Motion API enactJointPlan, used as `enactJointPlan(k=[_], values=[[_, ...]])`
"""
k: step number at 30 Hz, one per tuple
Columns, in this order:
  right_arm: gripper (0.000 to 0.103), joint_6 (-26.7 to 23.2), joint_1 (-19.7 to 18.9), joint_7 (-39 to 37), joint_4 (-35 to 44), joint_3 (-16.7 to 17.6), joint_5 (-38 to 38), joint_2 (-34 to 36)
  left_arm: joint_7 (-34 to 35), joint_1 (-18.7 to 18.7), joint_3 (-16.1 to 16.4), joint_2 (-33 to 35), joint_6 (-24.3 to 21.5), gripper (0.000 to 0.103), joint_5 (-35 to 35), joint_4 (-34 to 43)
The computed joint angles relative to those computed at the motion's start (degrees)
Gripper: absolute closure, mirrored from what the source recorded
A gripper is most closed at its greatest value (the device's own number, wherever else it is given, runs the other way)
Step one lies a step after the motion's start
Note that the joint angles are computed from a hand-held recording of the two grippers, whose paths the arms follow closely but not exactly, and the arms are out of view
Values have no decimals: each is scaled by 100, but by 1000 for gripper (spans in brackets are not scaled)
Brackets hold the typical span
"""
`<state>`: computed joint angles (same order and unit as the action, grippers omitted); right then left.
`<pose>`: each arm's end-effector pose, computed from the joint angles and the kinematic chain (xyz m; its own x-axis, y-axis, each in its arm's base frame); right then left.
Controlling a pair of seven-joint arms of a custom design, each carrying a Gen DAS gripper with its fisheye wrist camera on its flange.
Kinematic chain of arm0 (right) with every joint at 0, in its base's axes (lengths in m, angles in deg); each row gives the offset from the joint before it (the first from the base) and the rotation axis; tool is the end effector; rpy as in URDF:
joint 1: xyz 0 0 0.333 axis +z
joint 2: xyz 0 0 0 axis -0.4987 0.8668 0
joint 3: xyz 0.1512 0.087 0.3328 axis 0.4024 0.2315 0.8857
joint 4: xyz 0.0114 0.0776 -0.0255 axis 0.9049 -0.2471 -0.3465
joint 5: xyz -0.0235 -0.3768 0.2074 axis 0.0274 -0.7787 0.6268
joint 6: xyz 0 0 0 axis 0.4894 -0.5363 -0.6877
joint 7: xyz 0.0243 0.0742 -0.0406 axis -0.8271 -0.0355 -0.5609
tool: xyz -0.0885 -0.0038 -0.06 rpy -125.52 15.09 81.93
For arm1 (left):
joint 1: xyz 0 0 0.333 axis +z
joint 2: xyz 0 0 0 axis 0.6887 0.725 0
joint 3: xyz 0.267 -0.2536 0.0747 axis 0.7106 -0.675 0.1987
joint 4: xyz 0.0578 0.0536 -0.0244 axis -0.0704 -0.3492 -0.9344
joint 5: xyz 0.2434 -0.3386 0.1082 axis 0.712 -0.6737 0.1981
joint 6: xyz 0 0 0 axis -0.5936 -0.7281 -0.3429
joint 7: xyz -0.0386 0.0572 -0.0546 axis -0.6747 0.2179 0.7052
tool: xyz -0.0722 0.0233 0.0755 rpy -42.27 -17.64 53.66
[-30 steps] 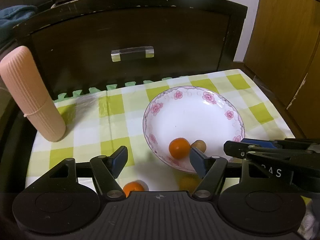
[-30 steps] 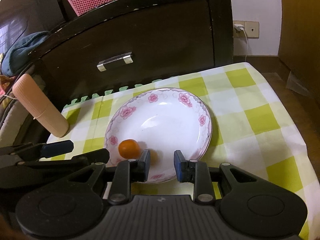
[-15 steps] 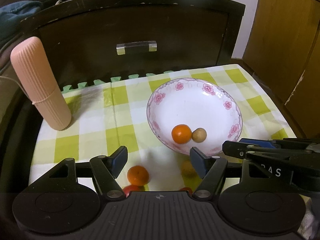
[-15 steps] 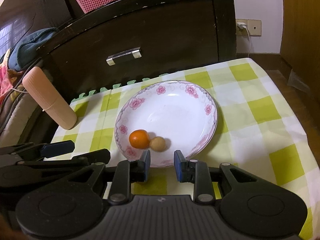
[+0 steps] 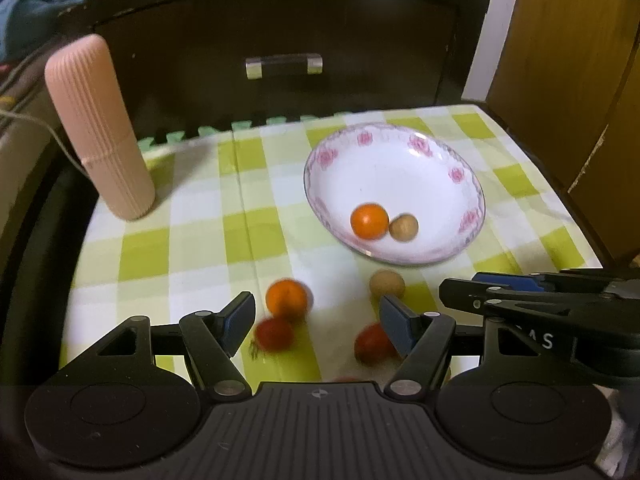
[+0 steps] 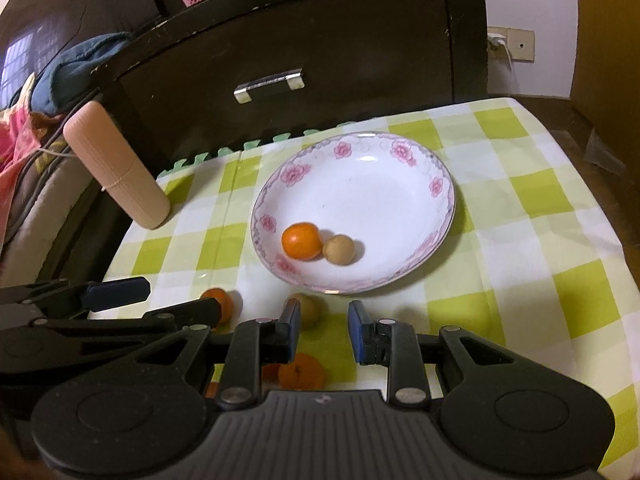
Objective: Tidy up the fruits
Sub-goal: 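Move both open grippers back from the bowl toward the remaining fruits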
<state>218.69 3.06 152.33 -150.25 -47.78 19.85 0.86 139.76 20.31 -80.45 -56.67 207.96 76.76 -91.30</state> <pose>0.6737 0.4501 0.5138 0.0359 -0.9667 -0.2534 -0.8073 0.1214 -0.5775 0.6632 -0.3894 0.5212 -0.1827 -0.9827 0.0304 -0.7837 0.1269 -0.6080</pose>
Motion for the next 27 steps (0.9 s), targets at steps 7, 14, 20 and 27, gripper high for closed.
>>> enactJointPlan(k=[7,14,20,27], values=[[78,-229,-26,-202,-84,137,159,-49,34,62,-107,-247,-98,28,-162,-389],[78,-450,-73,-475,-281,300,440,-173,213,124,-240,-472,-153,28,-379,-748],[78,-622,-49,-596,-418,364,544,-258,340,167,-325,-540,-242,26,-567,-912],[74,-770,-72,-562,-505,368,629,-313,498,99,-343,-473,-369,25,-531,-913]])
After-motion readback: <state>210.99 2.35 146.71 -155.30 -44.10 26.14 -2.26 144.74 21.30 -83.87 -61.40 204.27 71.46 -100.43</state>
